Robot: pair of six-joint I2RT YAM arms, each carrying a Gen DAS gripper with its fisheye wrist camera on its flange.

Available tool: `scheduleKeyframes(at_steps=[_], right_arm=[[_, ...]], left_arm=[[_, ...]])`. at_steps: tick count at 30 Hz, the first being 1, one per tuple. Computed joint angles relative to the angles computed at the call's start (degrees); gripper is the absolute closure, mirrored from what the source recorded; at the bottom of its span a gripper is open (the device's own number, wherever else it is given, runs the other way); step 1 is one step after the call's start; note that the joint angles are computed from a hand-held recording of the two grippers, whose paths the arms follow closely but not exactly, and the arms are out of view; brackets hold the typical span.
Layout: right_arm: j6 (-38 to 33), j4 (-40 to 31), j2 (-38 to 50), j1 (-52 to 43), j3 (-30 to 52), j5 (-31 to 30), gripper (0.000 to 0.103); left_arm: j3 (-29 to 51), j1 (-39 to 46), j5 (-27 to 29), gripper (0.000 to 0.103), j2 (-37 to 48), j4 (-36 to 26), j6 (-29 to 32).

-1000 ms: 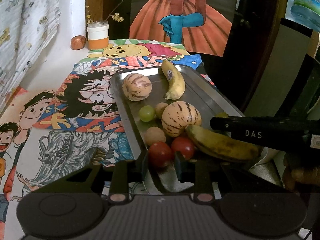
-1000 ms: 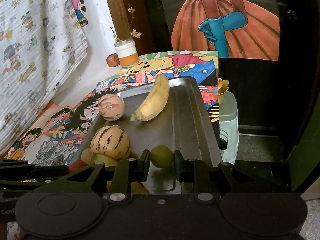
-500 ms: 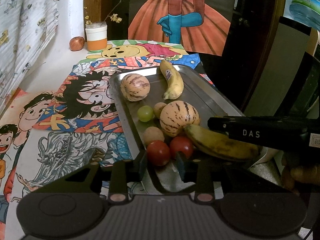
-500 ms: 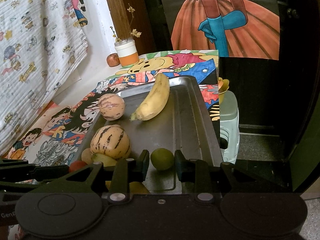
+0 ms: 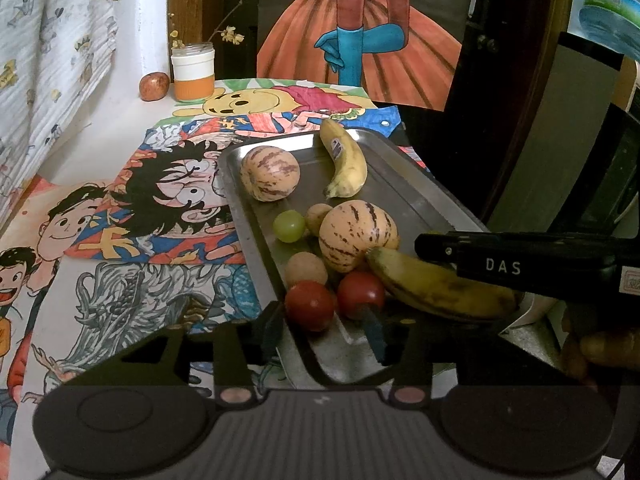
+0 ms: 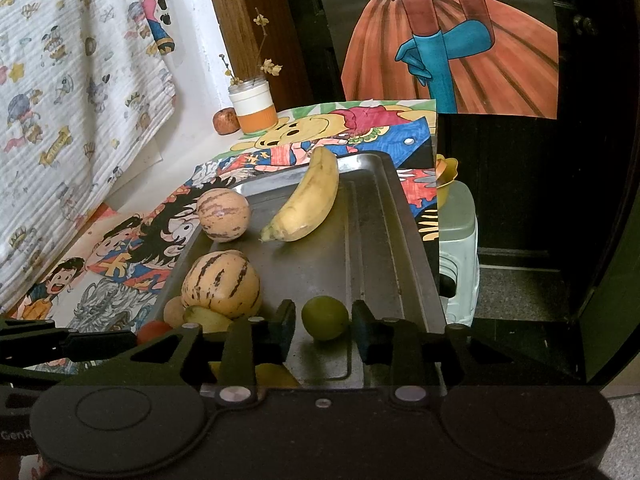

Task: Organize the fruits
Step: 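Release the tomato onto the tray with the left tool while the right tool releases the grape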

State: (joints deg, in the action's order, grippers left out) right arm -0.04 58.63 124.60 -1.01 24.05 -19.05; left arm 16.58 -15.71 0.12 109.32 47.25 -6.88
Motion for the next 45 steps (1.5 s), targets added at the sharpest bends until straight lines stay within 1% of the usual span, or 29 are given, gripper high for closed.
scheduleKeyframes(at_steps=[3,7,10,14,16,21,26,28,30,32,36,39,43,45], right_arm=[[0.38,0.49,-0.14,-0.18,-0.40,-0.10,0.063],[0.51,0.78,-0.58,-0.64,-0.94,-0.20,0.062],[0.50,1.20,-0.67,-0.95,-1.30,-0.43,0.059],[0.65,1.76,-0.70,-1.09,-1.65,-0.59,0.051],[0.74,1.95,-0.80,-1.02,-1.85,-0.37,0.049],[1.01,3.24,-1.03,-1.07,-2.66,0.67,0.038],[1.13,4.54,-1.04,-1.68,-3.29,0.14,0.031],[1.11,5.40,-0.91,-1.85,-3.68,-0.41,0.026],[1.36,6.52,-0.66,-2.13,-4.10,-1.26,0.020],[1.43,7.35,-0.69,-2.10,-4.52,-1.39,0.017],[1.77,9.00,-0.61,-1.96,-5.19,-0.66,0.008],[2.51,10.83,-0.15,-2.83,-5.80,-1.97,0.003],[2.53,11.24,-0.14,-3.00,-6.11,-2.27,0.001],[2.68,11.64,-0.20,-2.92,-6.50,-2.32,0.001]], left_arm=[[-0.08,0.00,-0.24,0.044,0.13,0.01,-0.51],[-0.32,0.31,-0.04,0.044,-0.24,-0.19,-0.80],[-0.58,0.37,-0.10,0.044,-0.38,0.13,-0.66],[-1.06,0.24,-0.57,0.038,-1.42,-0.07,-1.05],[-1.34,0.20,-0.72,0.035,-1.75,0.02,-1.25],[-2.42,0.20,-0.90,0.022,-2.96,0.87,-0.78],[-4.08,0.64,-2.18,0.013,-4.61,2.88,-0.06],[-4.51,1.10,-2.45,0.010,-4.93,3.34,-0.33],[-4.83,1.63,-2.77,0.004,-5.04,3.73,-0.83],[-4.98,2.10,-3.23,0.001,-4.77,4.33,-1.48],[-5.16,3.02,-5.00,0.000,-4.24,5.05,-2.96],[-5.42,3.82,-5.86,0.000,-3.88,5.86,-4.08],[-5.69,4.33,-7.80,0.000,-3.58,6.54,-6.25],[-6.07,4.43,-8.37,0.000,-3.66,7.16,-6.32]])
